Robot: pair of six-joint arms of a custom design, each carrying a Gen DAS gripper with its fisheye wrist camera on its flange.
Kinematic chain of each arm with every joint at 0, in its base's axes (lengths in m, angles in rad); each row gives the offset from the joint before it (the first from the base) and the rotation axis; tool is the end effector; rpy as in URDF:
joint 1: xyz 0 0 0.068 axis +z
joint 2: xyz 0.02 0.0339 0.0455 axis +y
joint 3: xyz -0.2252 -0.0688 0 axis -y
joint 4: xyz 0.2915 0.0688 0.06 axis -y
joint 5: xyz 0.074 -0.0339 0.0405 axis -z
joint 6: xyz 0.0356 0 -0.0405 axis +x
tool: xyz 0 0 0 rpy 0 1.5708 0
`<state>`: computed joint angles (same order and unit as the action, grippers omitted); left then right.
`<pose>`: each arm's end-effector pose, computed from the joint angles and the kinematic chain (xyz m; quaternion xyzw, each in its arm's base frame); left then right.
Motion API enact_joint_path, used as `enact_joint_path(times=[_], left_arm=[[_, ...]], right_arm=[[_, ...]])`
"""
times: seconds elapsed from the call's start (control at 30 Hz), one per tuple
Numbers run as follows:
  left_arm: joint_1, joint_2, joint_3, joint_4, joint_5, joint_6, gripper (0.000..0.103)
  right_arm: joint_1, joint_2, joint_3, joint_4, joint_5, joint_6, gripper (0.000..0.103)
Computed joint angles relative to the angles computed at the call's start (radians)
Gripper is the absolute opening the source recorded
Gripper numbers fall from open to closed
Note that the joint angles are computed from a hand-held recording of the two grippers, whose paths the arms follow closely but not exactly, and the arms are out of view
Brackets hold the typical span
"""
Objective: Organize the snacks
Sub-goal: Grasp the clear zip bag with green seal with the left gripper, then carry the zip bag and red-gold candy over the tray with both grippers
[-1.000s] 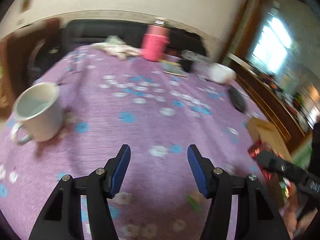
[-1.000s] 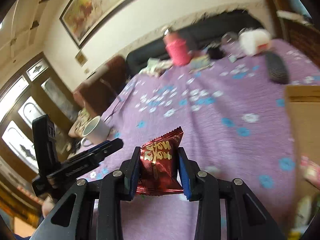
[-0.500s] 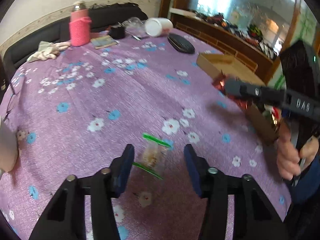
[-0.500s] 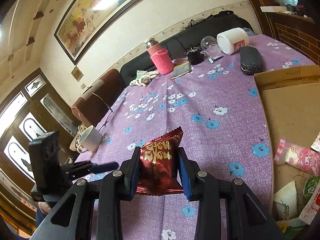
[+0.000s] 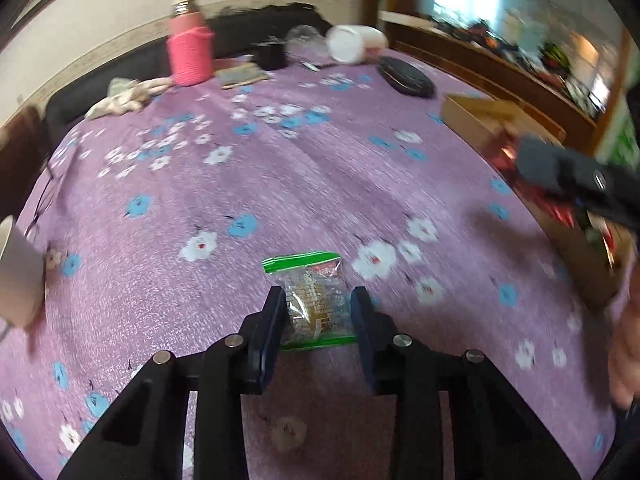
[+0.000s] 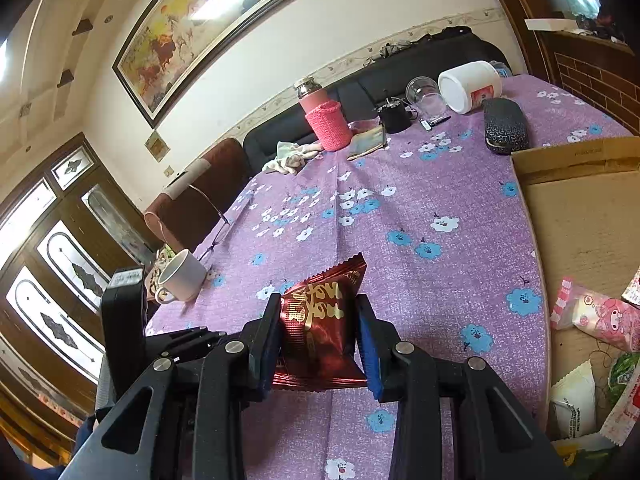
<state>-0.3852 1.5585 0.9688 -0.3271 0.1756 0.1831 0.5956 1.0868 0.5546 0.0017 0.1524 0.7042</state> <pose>0.3306 -0.1407 0.1399 0.2915 0.8976 -0.1149 0.3100 0.2439 0.1588 0.1614 0.0847 0.8619 0.2473 0.4345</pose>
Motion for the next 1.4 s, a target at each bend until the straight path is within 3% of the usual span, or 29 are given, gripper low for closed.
enact_joint_path(times=[0.17, 0.33, 0.57, 1.23, 1.4], left_arm=[[0.011, -0.012, -0.013, 0.051, -0.041, -0.107, 0.032], [0.026, -0.075, -0.066, 0.134, -0.108, -0.146, 0.032], [0.066, -0.049, -0.027, 0.092, -0.036, -0.171, 0.032], [0.028, 0.018, 0.018, 0.026, -0.069, -0.110, 0.033], [0.044, -0.014, -0.012, 0.060, -0.032, -0.125, 0.022]], right_arm=[[0.037, 0.019, 0.023, -0.021, 0.067, -0.032, 0.038], [0.062, 0.051, 0.050, -0.036, 0.103, -0.057, 0.038], [0.062, 0.062, 0.054, -0.037, 0.107, -0.058, 0.038], [0.060, 0.084, 0.064, -0.032, 0.091, -0.058, 0.038], [0.061, 0.086, 0.065, -0.032, 0.094, -0.057, 0.038]])
